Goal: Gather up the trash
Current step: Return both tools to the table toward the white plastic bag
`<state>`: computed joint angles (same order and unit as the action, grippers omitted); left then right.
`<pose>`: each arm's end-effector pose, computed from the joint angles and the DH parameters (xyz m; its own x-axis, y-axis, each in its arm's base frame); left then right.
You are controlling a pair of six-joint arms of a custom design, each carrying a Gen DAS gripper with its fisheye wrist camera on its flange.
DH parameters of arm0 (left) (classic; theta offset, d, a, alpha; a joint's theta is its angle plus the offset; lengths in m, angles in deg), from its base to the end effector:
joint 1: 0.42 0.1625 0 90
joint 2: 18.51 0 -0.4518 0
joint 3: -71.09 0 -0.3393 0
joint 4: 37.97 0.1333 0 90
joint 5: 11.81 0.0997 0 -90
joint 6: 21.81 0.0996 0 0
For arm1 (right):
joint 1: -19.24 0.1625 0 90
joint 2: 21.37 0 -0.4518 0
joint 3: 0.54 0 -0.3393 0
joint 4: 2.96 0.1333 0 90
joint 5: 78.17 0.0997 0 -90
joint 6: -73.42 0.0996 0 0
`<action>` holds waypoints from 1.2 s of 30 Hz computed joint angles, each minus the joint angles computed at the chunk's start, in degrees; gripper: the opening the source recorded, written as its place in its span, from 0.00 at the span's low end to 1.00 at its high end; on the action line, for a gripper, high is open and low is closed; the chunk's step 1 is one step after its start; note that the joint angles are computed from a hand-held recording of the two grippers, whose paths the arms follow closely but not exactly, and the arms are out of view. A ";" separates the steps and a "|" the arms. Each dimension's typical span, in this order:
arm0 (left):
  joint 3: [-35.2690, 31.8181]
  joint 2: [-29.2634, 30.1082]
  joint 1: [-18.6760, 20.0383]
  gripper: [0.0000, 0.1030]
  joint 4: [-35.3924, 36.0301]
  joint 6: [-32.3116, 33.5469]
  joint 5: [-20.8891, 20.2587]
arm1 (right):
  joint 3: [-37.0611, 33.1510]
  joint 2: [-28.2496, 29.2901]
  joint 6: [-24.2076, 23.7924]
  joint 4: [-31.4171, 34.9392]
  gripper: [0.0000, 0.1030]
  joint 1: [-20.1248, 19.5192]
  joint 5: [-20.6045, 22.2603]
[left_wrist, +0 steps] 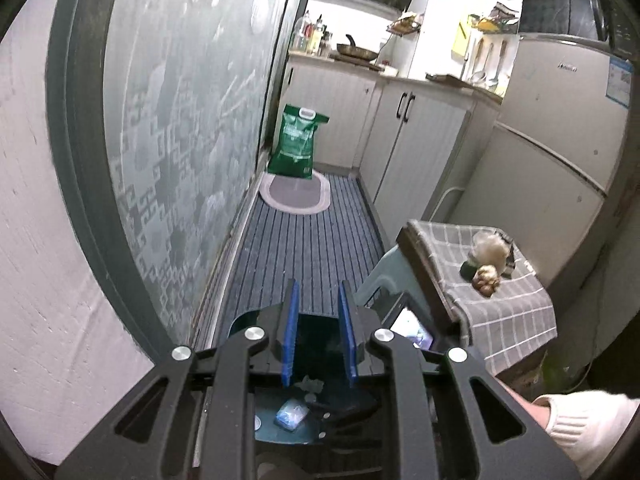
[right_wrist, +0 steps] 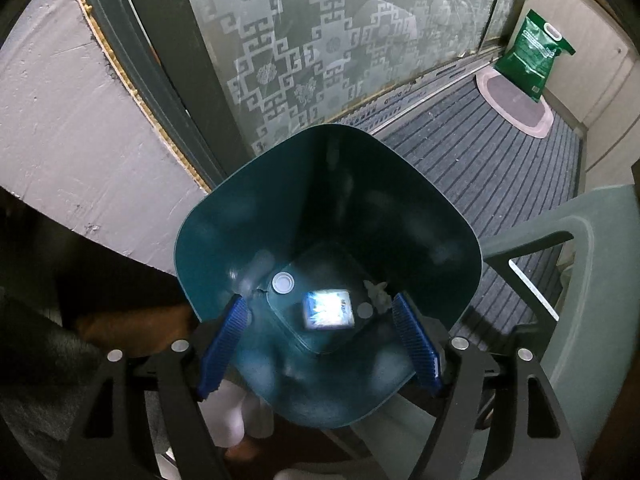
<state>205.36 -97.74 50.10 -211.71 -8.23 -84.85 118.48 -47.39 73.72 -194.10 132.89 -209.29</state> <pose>-0.1367 -0.4213 0.2926 -0.6733 0.6450 -0.3615 0.7364 0.5407 -0.4067 0.2617 -0.4286 -0.0383 -0.7295 -0.2122 0.6503 -0.3933 0.9079 -0.1450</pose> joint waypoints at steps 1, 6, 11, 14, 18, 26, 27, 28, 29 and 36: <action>0.03 -0.25 -0.48 0.21 -0.28 -0.27 -0.05 | 0.41 -0.25 -0.06 -0.63 0.74 0.06 0.36; 0.64 -0.70 -2.66 0.21 -2.59 -0.70 0.70 | 2.43 -1.76 -1.96 -5.82 0.72 1.56 2.28; 1.03 -0.54 -4.79 0.25 -4.04 -1.07 0.93 | 4.86 -4.35 -4.42 -12.75 0.59 4.90 1.41; 1.43 -0.07 -5.91 0.27 -5.18 -1.45 0.98 | 6.73 -6.19 -5.41 -16.70 0.51 6.04 1.03; 2.04 0.93 -7.40 0.33 -6.49 -1.83 1.19 | 9.22 -8.34 -6.44 -20.53 0.46 6.71 -0.04; 3.42 4.02 -10.90 0.42 -8.54 -3.43 1.16 | 15.99 -13.49 -8.17 -29.93 0.45 5.62 -3.86; 3.43 4.56 -11.23 0.42 -8.59 -3.52 1.11 | 16.68 -14.14 -8.44 -30.87 0.45 5.41 -4.31; 3.52 5.08 -11.57 0.42 -8.73 -3.60 1.17 | 17.75 -15.07 -8.85 -32.41 0.45 5.08 -5.13; 3.68 5.78 -12.04 0.43 -8.93 -3.78 1.24 | 18.75 -15.85 -9.15 -33.62 0.45 4.81 -5.69; 4.07 10.24 -13.57 0.44 -8.47 -5.64 0.02 | 23.76 -19.90 -11.13 -40.71 0.41 2.15 -7.98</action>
<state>209.43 -87.50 36.53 -220.18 -13.87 -84.83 142.25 -67.29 62.59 -234.80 135.05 -217.27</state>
